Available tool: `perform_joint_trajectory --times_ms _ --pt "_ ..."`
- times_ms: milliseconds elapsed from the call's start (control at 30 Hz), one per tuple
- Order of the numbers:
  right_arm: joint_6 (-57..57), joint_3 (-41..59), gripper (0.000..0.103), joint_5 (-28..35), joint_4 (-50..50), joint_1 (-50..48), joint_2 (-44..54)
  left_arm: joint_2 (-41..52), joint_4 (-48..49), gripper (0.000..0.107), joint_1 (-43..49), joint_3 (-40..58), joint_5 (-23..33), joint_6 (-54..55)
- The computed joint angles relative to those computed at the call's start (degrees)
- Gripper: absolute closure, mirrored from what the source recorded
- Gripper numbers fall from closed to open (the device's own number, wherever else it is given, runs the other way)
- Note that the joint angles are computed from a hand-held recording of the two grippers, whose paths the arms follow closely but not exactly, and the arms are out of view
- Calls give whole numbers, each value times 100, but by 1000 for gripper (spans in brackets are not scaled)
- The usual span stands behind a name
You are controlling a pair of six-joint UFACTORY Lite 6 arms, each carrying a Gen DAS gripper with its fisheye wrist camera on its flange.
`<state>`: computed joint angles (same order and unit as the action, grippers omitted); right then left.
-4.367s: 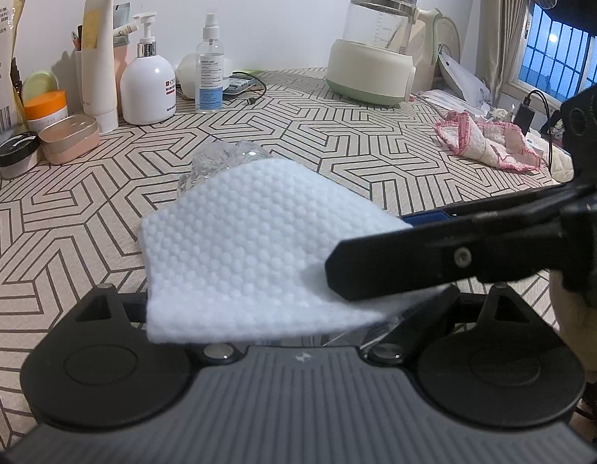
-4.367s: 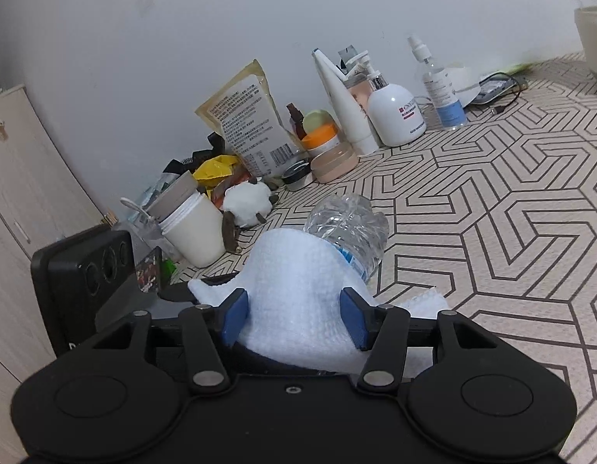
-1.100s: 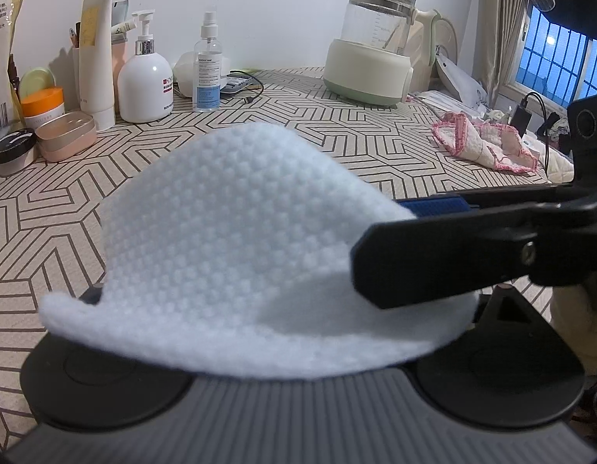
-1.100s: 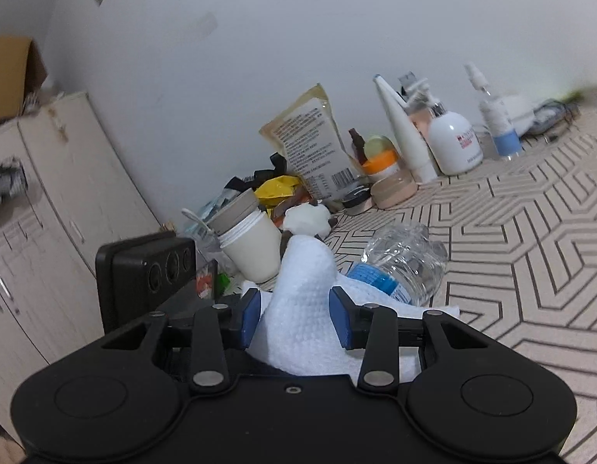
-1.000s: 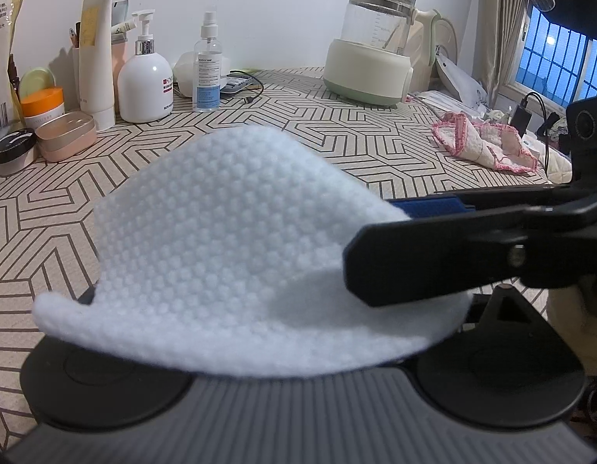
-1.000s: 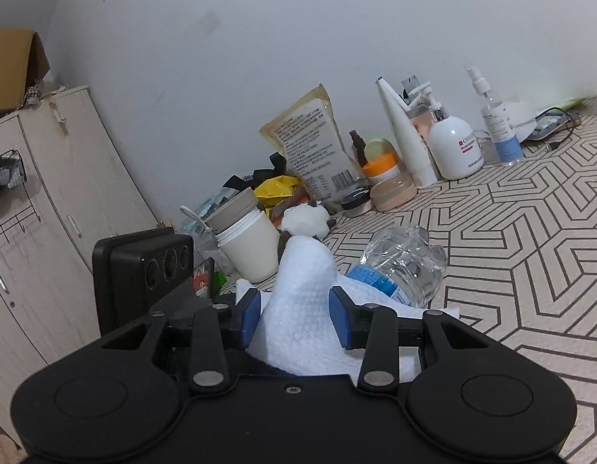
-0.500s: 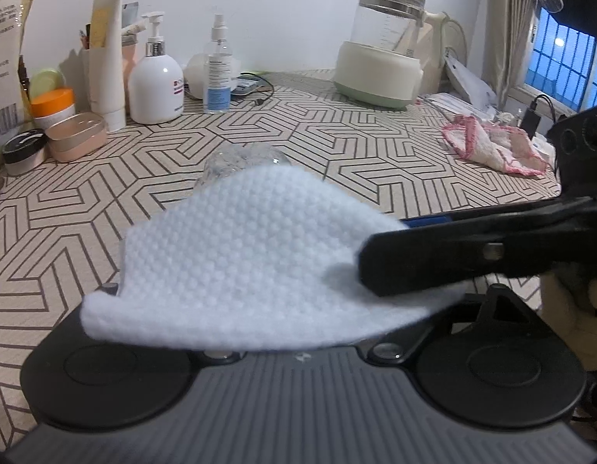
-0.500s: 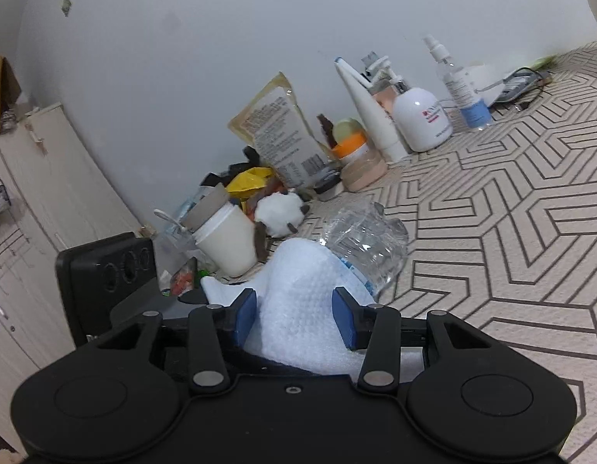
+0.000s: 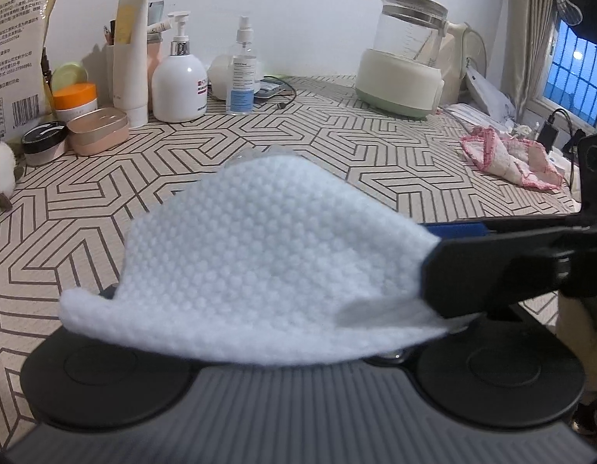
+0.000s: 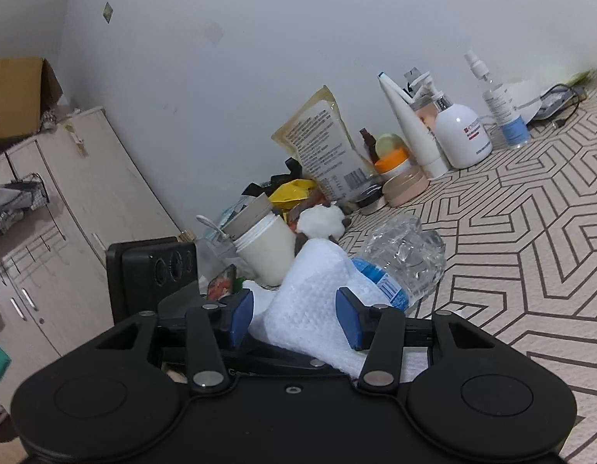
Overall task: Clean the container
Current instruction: 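Rub the white wipe over the bottle's base with the right tool, then keep wiping the bottle base with the right tool while the left tool holds it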
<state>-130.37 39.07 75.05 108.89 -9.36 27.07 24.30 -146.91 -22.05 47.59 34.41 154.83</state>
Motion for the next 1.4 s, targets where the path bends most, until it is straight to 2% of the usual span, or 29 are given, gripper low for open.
perform_joint_trajectory --times_ms 333,767,967,1100,1200,1300,1400 --pt "697 370 49 -752 255 210 149 -99 186 35 85 -88 -33 50" --pt "1895 1207 49 -851 -55 65 825 -34 486 33 194 -36 79 -247" --pt "2545 1954 46 -627 -641 -16 1342 44 974 31 373 21 275 -707" --pt "2465 1925 46 -500 -723 -26 1330 147 1502 30 654 44 634 -1260" --pt "2017 1708 46 -231 -647 -82 1235 134 1370 29 608 19 624 -1222" --pt "1823 1837 47 442 -932 -237 1487 81 870 30 408 -33 480 -964" --pt "1650 1617 47 125 -674 -132 1256 15 142 30 112 -66 212 -449"
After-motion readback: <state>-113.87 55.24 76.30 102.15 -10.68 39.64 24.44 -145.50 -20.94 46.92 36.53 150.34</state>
